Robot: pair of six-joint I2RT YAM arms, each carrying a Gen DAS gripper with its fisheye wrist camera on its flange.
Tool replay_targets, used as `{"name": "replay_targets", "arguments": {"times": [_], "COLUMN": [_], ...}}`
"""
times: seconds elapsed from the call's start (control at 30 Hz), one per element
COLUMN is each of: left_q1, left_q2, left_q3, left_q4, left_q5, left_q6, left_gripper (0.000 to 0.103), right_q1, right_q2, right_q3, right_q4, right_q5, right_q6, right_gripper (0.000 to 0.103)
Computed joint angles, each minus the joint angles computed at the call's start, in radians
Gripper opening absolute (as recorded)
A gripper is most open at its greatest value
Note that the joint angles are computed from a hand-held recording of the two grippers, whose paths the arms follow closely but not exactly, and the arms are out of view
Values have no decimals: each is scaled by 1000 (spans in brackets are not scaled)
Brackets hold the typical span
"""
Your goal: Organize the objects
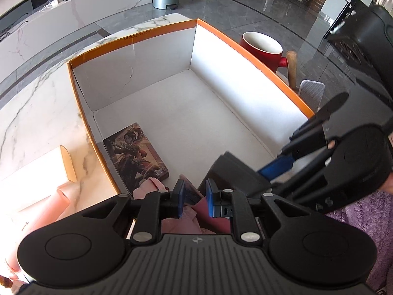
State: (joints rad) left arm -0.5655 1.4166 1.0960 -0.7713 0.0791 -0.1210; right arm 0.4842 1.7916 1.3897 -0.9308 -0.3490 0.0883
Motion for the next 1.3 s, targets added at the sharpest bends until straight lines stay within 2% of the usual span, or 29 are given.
{"name": "replay_targets", "arguments": {"times": [0.13,0.2,0.27,0.4,0.57,0.73,0.87,1.03,1.2,1.3], "left_q1": [5,10,15,6,-29,-38,-54,-57,-62,-50], "left_q2": [-25,-44,-59,-34,50,56,57,45,32,32], "left_q3": [-10,-15,-13,9,40,32,41,23,11,5], "left_q4": [7,20,31,42,27,18,3,19,31,42], "left_q5": [4,18,43,82,46,39,11,5,-1,14], "left_q6": [-13,-23,-32,-37,-56,-34,-14,-11,2,4], "left_gripper": [21,29,32,33,33,35,36,36,36,36], "right_q1": [21,23,22,22,4,-5,-18,-32,-45,-72], "right_q2": [6,11,13,0,-1,-20,-22,-30,-43,38], "right_q3": [7,12,19,10,-25,-53,-23,31,109,196], "right_q4": [-6,-12,-29,-34,5,20,-22,-103,-112,-106], "right_q5": [-6,-14,-35,-65,-108,-124,-149,-101,83,64], "right_q6": [10,1,-17,-45,-41,-71,-129,-181,-207,-170], "right_gripper": [39,40,42,45,47,48,47,46,42,43]}}
